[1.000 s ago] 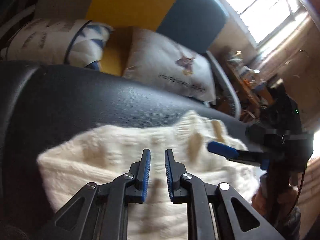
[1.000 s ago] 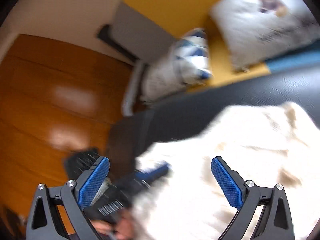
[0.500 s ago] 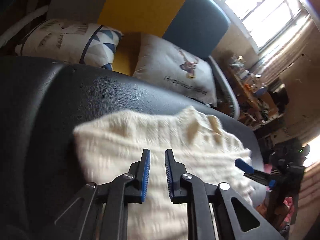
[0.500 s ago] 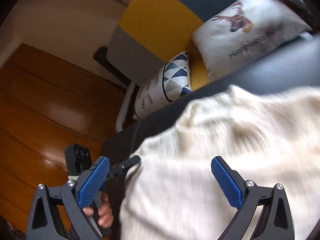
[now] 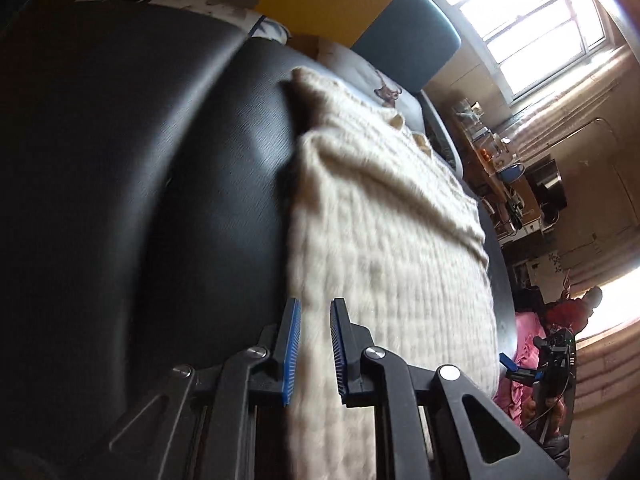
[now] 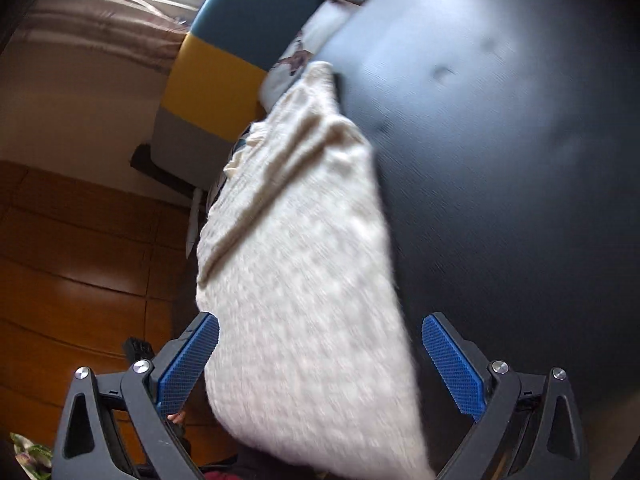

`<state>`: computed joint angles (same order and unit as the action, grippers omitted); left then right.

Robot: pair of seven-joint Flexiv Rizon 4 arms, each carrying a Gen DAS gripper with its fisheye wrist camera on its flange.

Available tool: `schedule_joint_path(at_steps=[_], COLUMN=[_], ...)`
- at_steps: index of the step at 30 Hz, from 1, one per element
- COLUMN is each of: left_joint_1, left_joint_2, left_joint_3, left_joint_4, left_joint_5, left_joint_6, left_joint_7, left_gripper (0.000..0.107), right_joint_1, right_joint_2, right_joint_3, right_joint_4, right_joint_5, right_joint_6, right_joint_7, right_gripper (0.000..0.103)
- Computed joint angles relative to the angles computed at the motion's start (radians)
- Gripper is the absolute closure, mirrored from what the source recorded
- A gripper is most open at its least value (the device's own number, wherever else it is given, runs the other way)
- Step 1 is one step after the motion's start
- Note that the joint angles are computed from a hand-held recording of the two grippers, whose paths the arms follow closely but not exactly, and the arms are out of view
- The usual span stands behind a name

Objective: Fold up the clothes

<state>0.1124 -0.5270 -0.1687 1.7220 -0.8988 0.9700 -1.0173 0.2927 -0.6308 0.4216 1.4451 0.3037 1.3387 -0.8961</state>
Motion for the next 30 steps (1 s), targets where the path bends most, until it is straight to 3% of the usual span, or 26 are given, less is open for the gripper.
schedule_joint_path(at_steps=[5, 6, 11, 17, 23, 28, 29, 30], left_joint_1=[0.016, 0.017, 0.001, -0.041, -0.041, -0.07, -0.076, -0.081], left_joint_2=[0.069, 0.078, 0.118, 0.142, 0.148, 0.125, 0.122, 0.119], left_joint_3=[0.003, 0.004, 0.013, 0.044, 0.049, 0.043, 0.047, 0.049], left_joint_4=[0.118, 0.135, 0.208, 0.236, 0.251, 0.224, 0.219, 0.213], left_joint_5=[-0.058, -0.076, -0.184, -0.2, -0.259, -0.278, -0.265, -0.252], left_joint_6=[-0.049, -0.063, -0.085, -0.079, -0.098, -0.085, -0.079, -0.073], left_joint_7=[0.065, 0.086, 0.214, 0.304, 0.336, 0.294, 0.263, 0.231], left_gripper=[0.092, 0.091, 0.089, 0.083, 0.083, 0.082, 0.082, 0.087], right_joint_1=[-0.06, -0.089, -0.121, -0.063, 0.009, 0.032, 0.057, 0.092], right_joint_2=[-0.024, -0.049, -0.1, -0.065, -0.032, -0.001, 0.007, 0.02], right_joint_3=[0.121, 0.176, 0.254, 0.176, 0.102, 0.063, 0.03, -0.021], right_joint_4=[0.039, 0.018, -0.051, -0.061, -0.014, 0.028, 0.036, 0.048], right_joint_5=[0.083, 0.113, 0.097, 0.103, 0.117, 0.068, 0.047, 0.009], right_joint_6=[0.112, 0.123, 0.043, -0.055, 0.027, 0.037, 0.034, 0.02], right_joint_7=[-0.095, -0.148, -0.239, -0.289, -0.307, -0.278, -0.246, -0.198], right_gripper=[0.0, 0.0, 0.0, 0.0, 0.0, 0.0, 0.002, 0.011])
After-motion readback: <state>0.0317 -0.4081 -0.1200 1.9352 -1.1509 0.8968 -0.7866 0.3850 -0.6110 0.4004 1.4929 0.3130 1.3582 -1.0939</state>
